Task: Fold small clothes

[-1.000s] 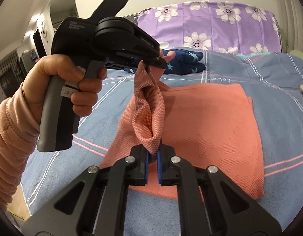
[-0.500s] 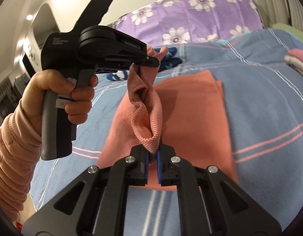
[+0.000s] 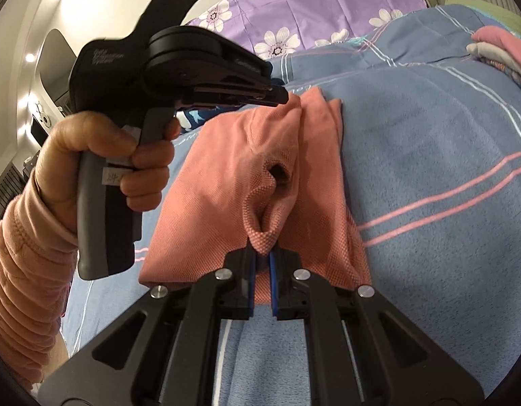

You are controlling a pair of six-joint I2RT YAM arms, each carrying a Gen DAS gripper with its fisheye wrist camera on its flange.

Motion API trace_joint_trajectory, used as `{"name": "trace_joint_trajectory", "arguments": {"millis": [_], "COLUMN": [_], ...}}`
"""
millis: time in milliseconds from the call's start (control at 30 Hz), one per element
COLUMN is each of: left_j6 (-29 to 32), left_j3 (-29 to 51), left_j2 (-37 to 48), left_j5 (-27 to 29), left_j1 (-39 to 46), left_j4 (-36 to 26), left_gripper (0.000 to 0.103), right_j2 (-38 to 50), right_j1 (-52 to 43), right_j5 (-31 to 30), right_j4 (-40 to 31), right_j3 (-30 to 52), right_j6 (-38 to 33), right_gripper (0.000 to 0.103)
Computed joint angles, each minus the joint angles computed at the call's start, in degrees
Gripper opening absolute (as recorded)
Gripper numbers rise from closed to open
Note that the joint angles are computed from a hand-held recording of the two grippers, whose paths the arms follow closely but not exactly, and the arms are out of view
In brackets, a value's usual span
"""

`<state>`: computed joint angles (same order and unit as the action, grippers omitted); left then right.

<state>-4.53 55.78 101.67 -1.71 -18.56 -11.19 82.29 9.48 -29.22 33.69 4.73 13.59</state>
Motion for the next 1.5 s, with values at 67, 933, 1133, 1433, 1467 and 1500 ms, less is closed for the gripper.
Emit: {"name": "trace_joint_trajectory", "arguments": {"millis": [67,933,1133,1433,1467,1500], "left_j6": [-0.1,11.4,5.4,2.2,2.4,2.2], "left_j3": [0.2,-41.8,-36.6,-35.5,-36.3,-36.7], "left_j2": [0.6,-35.9,-20.5,-17.1,-17.8,-18.0], "left_j5": [-1.9,-7.0,-10.3,-9.7,-7.6,-6.0], "left_j1": [-0.9,-13.6,-20.8,-19.6,-18.0,-16.9], "left_j4": [0.4,11.5,20.4,20.8,21.3,21.8], "left_gripper": [0.046,0.067,0.067,0.028,0.026,0.025], "right_j2": [2.5,5.5,1.9,23.6,24.9,26.9], "right_j1": [-0.5,-19.3,-19.8,-13.3,-12.8,-11.7], "right_j5": [-1.5,-18.0,-14.9,-16.1,-16.6,-17.2], "right_j4": [1.8,-21.1,-40.5,-47.7,-48.5,-49.1], "right_j3": [-0.2,8.7,20.8,44.9,46.7,49.0], "right_j6": [-0.1,-12.7,-20.3,-18.6,-18.8,-18.6], "right_gripper": [0.006,0.030,0.036,0.044,0.045,0.046]}}
